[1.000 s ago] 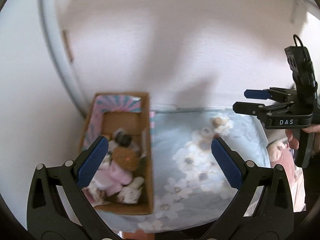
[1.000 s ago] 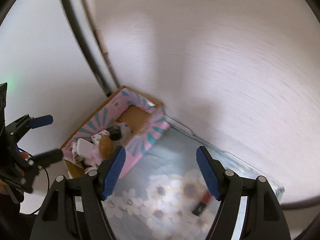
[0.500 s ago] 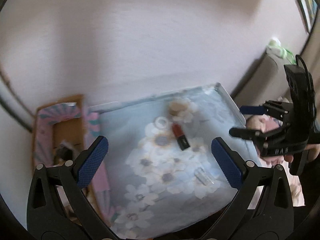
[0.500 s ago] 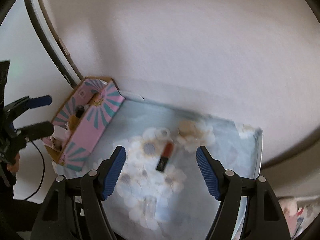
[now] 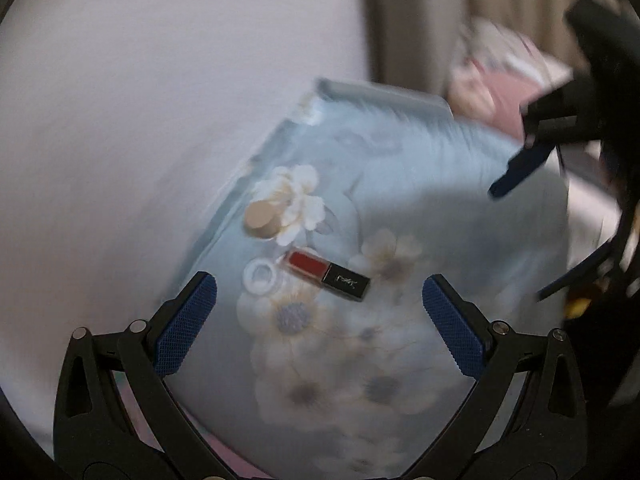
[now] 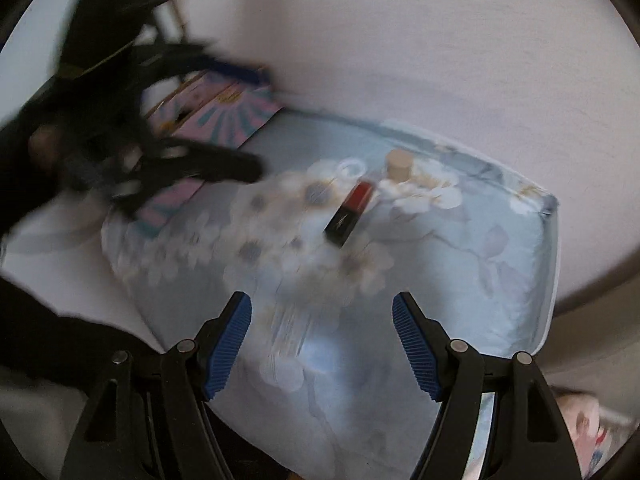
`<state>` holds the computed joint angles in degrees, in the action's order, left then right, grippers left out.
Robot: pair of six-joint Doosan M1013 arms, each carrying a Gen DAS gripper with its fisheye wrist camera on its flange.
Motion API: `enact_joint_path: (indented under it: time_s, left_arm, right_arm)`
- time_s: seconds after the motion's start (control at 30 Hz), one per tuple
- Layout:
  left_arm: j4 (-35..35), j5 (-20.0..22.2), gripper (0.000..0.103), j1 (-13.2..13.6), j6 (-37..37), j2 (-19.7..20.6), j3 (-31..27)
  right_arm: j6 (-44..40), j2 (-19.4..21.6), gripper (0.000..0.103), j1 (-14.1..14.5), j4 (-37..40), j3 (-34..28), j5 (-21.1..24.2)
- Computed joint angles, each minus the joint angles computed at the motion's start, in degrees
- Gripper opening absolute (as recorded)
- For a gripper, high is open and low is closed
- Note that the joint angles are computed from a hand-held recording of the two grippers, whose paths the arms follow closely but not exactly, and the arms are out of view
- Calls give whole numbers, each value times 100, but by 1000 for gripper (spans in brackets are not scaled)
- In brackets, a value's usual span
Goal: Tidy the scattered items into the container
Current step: 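Move both open grippers back over the tray toward the lipstick and clear cup, then grasp the red lipstick with the left gripper while the right gripper grasps the clear cup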
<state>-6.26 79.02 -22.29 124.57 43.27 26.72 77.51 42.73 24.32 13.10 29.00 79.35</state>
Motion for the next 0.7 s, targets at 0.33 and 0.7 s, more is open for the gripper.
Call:
enact_joint_path:
  time_s: [0.33,0.7]
  left_arm:
    - [-226,330,100,-5,1534,637,-457]
    - [-693,1187,94,114,1643,1211,-1480]
  right_arm:
    - [148,-749,69,174,-18,2132,-1843]
    - [743,-889,69,290,-355,2615,-2656]
